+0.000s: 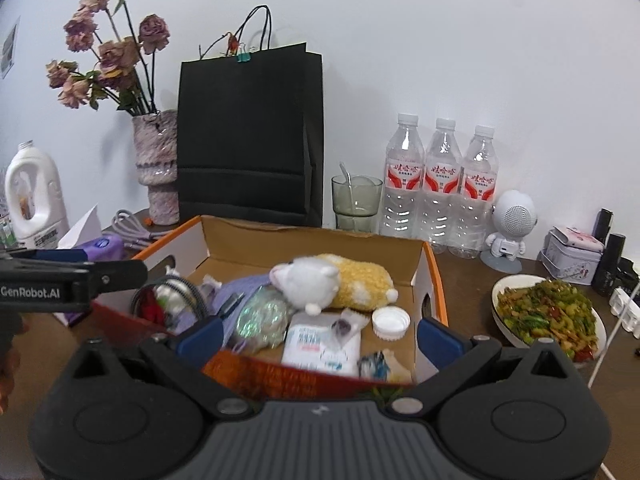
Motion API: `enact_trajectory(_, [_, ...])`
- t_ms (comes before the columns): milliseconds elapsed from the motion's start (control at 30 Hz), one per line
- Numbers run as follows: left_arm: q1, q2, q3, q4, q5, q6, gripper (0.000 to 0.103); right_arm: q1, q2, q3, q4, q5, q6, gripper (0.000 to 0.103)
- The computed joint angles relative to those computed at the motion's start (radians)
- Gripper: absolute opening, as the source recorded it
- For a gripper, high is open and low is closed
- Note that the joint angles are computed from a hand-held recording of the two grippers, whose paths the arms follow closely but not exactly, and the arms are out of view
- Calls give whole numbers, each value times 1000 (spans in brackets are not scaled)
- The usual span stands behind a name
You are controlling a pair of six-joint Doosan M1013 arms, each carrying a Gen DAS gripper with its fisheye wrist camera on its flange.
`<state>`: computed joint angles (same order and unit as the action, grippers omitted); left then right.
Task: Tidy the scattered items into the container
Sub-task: 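Open both tools and move them back toward the green tissue packet, then grasp a small dark item with the left tool while the right grasps a clear bag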
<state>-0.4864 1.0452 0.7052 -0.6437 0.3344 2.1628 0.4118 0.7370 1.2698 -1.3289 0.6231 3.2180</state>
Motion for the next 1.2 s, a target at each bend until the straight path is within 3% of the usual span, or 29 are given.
enact_trajectory(233, [18, -52, 112, 62, -19, -24, 103, 20, -13, 41, 11, 22, 50, 103])
enact_trajectory(333, [25, -57, 131, 130, -12, -91, 103, 29, -10, 46, 42, 36, 48, 103])
enact_trajectory(500, [28, -43, 120, 180, 28, -114, 103, 36, 9, 31, 104, -6, 6, 102])
enact_trajectory(667, [15, -17, 91, 266, 54, -190, 103, 37, 49, -20, 174, -13, -65, 91])
enact_trajectory(733, [8, -6, 74, 308, 60, -232, 103, 37, 61, -36, 174, -9, -59, 73])
enact_trajectory(767, [5, 0, 62, 319, 69, -238, 102, 38, 68, -47, 173, 0, -59, 69])
enact_trajectory(933, [-15, 35, 3, 467, 110, -361, 82, 32, 79, -62, 170, -24, -71, 44])
enact_trajectory(1000, [-21, 39, -1, 511, 112, -403, 70, 29, 82, -67, 197, -43, -111, 41])
enact_trajectory(1133, [-26, 40, 2, 496, 110, -384, 54, 24, 84, -67, 218, -81, -136, 34])
enact_trajectory(1200, [-26, 37, 9, 443, 102, -331, 40, 23, 81, -61, 218, -88, -135, 28])
